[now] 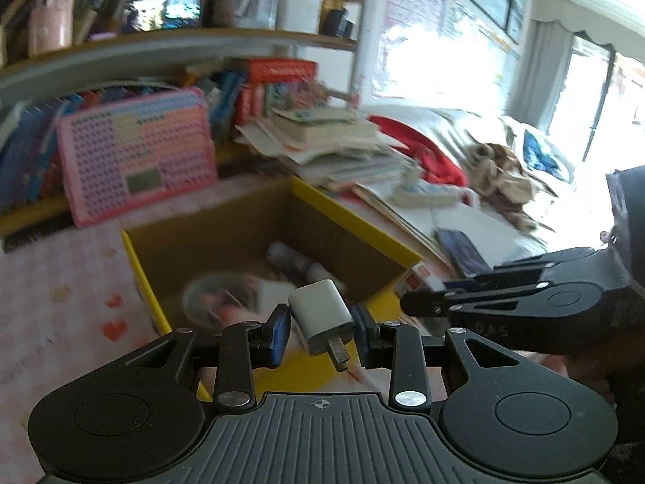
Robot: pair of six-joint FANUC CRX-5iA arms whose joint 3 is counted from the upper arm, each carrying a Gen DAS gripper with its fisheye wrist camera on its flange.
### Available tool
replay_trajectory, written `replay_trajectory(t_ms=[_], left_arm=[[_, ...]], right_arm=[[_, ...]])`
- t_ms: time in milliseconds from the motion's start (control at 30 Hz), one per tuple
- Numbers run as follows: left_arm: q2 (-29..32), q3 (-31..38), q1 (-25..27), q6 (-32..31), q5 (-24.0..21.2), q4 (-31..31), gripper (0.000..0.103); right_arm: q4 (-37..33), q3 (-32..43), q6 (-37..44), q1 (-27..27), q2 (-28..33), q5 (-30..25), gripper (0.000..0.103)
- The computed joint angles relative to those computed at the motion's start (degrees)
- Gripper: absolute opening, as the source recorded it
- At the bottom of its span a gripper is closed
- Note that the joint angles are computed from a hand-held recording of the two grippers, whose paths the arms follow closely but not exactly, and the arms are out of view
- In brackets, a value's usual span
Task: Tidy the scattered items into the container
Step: 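Lift the plug charger and small box and carry both over the yellow box, then lower the plug charger and small box into the box and open both grippers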
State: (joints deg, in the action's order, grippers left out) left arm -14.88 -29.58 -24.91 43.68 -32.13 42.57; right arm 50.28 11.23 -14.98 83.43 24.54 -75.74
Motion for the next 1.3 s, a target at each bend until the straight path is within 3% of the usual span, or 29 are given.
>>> replay_trajectory(t_ms=[233, 400, 567, 733, 1067, 1167, 1267, 1300], left_arm=[[6.8, 8.6, -0.9, 11.6, 2.2, -13.4, 0.032], [12.5, 15.0, -2.4, 19.6, 1.9, -23.1, 0.032], [17.0, 20.8, -3.0, 27.6, -0.1, -31.5, 0.032], [20.2, 24.2, -3.4, 31.6, -3.0, -35.0, 0.032], [22.7, 27.3, -4.2, 34.0, -5.6, -36.9, 0.033], [22.6, 28.0, -4.9, 36.7, -5.6, -40.1, 0.038], [22.3, 28.7, -5.5, 40.3, -6.2, -43.3, 0.048], [22.1, 28.9, -5.7, 41.5, -6.4, -44.5, 0.057]], right_arm=[[2.2, -1.8, 9.3, -7.5, -0.7, 9.8, 0.014], [-3.9, 1.7, 18.9, -13.0, 2.0, 15.6, 0.014], [-12.8, 7.8, 28.2, -17.3, 5.5, 17.3, 0.014], [-21.0, 13.7, 36.1, -19.9, 8.3, 17.1, 0.014], [-24.7, 17.3, 42.2, -20.9, 10.4, 15.9, 0.014], [-23.9, 16.9, 41.2, -20.8, 10.2, 16.0, 0.036], [-22.2, 16.2, 40.7, -20.7, 9.9, 16.6, 0.040], [-21.7, 15.9, 40.5, -20.6, 9.8, 16.7, 0.041]])
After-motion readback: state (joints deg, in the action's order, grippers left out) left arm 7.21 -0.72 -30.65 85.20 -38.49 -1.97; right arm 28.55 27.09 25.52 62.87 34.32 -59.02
